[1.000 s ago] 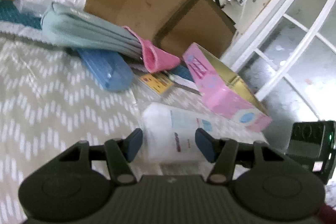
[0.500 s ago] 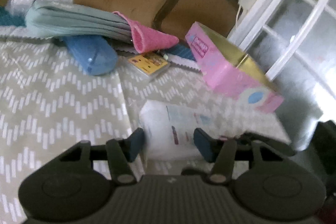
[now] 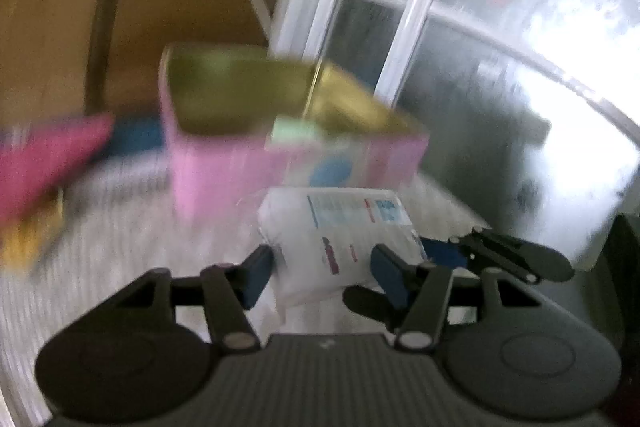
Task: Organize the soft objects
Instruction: 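Carry the wipes packet with the right gripper into the pink tin and release, then reach the right gripper to the pink towel and grasp it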
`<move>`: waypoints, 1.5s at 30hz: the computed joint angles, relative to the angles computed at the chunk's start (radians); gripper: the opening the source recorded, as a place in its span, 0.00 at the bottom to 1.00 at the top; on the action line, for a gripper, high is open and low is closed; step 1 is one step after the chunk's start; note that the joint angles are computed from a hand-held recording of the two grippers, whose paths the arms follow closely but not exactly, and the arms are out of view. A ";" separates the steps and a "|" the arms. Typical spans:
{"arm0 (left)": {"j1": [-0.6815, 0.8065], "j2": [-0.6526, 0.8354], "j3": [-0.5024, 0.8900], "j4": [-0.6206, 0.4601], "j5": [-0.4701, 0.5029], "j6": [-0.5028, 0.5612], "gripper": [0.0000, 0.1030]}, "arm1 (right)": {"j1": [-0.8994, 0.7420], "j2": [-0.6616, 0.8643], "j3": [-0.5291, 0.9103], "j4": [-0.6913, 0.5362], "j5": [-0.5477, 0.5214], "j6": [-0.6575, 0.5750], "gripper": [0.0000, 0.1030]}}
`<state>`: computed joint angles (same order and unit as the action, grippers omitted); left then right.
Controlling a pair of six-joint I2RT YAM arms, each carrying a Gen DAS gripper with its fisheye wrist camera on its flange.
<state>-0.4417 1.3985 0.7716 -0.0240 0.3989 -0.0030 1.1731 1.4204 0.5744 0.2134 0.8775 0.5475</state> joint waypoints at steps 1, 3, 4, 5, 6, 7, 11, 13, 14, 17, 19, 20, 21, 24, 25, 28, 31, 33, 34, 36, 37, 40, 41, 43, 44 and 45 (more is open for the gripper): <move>-0.018 0.007 0.027 0.014 -0.027 0.004 0.55 | -0.033 -0.018 -0.008 0.044 -0.002 -0.053 0.58; -0.051 0.073 0.122 0.042 -0.096 0.030 0.61 | -0.121 -0.011 0.002 0.157 -0.023 -0.174 0.58; -0.066 0.121 0.176 0.053 -0.137 0.044 0.65 | -0.175 0.016 0.016 0.218 -0.050 -0.224 0.58; -0.077 0.185 0.242 0.060 -0.188 0.066 0.71 | -0.229 0.051 0.040 0.254 -0.081 -0.249 0.58; -0.088 0.247 0.305 0.050 -0.242 0.067 0.74 | -0.283 0.100 0.079 0.270 -0.100 -0.264 0.59; -0.087 0.303 0.364 0.034 -0.282 0.059 0.75 | -0.322 0.156 0.118 0.291 -0.086 -0.283 0.64; -0.057 0.335 0.347 0.067 -0.297 -0.047 0.73 | -0.380 0.258 0.168 0.280 -0.056 -0.260 0.72; -0.029 0.288 0.249 0.134 -0.266 -0.042 0.73 | -0.347 0.248 0.109 0.352 -0.045 -0.235 0.73; -0.018 0.259 0.198 0.156 -0.273 -0.034 0.73 | -0.325 0.248 0.095 0.355 -0.021 -0.234 0.73; 0.057 0.158 0.036 0.211 -0.194 -0.048 0.73 | -0.240 0.254 0.060 0.411 0.084 -0.233 0.73; 0.147 0.105 -0.041 0.220 -0.121 -0.040 0.73 | -0.197 0.244 0.037 0.449 0.091 -0.206 0.72; 0.198 0.069 -0.093 0.224 -0.096 -0.031 0.73 | -0.180 0.242 0.038 0.455 0.079 -0.199 0.68; 0.246 0.056 -0.117 0.224 -0.078 -0.021 0.73 | -0.168 0.253 0.058 0.453 0.064 -0.202 0.65; 0.403 -0.009 -0.208 0.227 -0.067 0.021 0.73 | -0.143 0.277 0.133 0.401 -0.051 -0.213 0.51; 0.450 -0.024 -0.228 0.227 -0.071 0.037 0.73 | -0.140 0.291 0.170 0.367 -0.103 -0.213 0.45; 0.574 -0.055 -0.296 0.282 -0.154 0.095 0.73 | -0.152 0.368 0.308 0.279 -0.241 -0.214 0.39; 0.669 -0.037 -0.346 0.366 -0.200 0.130 0.72 | -0.169 0.486 0.511 0.150 -0.326 -0.230 0.39; 0.781 0.000 -0.315 0.347 -0.019 0.066 0.72 | -0.169 0.583 0.675 0.047 -0.345 -0.258 0.40; 0.801 0.006 -0.316 0.364 0.001 0.049 0.72 | -0.172 0.638 0.768 -0.003 -0.354 -0.285 0.42; 0.831 0.023 -0.302 0.359 0.049 0.035 0.72 | -0.189 0.732 0.922 -0.084 -0.369 -0.335 0.54; 0.839 0.023 -0.302 0.359 0.065 0.036 0.72 | -0.199 0.783 1.009 -0.138 -0.373 -0.347 0.56; 0.838 0.005 -0.323 0.393 0.080 0.034 0.72 | -0.234 0.895 1.199 -0.262 -0.380 -0.347 0.25; 0.824 0.007 -0.339 0.424 0.072 0.028 0.72 | -0.237 0.903 1.216 -0.282 -0.372 -0.333 0.08; 0.798 0.004 -0.362 0.471 0.057 0.014 0.73 | -0.241 0.851 1.145 -0.253 -0.382 -0.267 0.08; 0.796 0.005 -0.366 0.482 0.060 0.013 0.74 | -0.239 0.793 1.056 -0.198 -0.402 -0.242 0.08; 0.797 0.004 -0.368 0.485 0.066 0.013 0.74 | -0.229 0.743 0.980 -0.160 -0.414 -0.225 0.08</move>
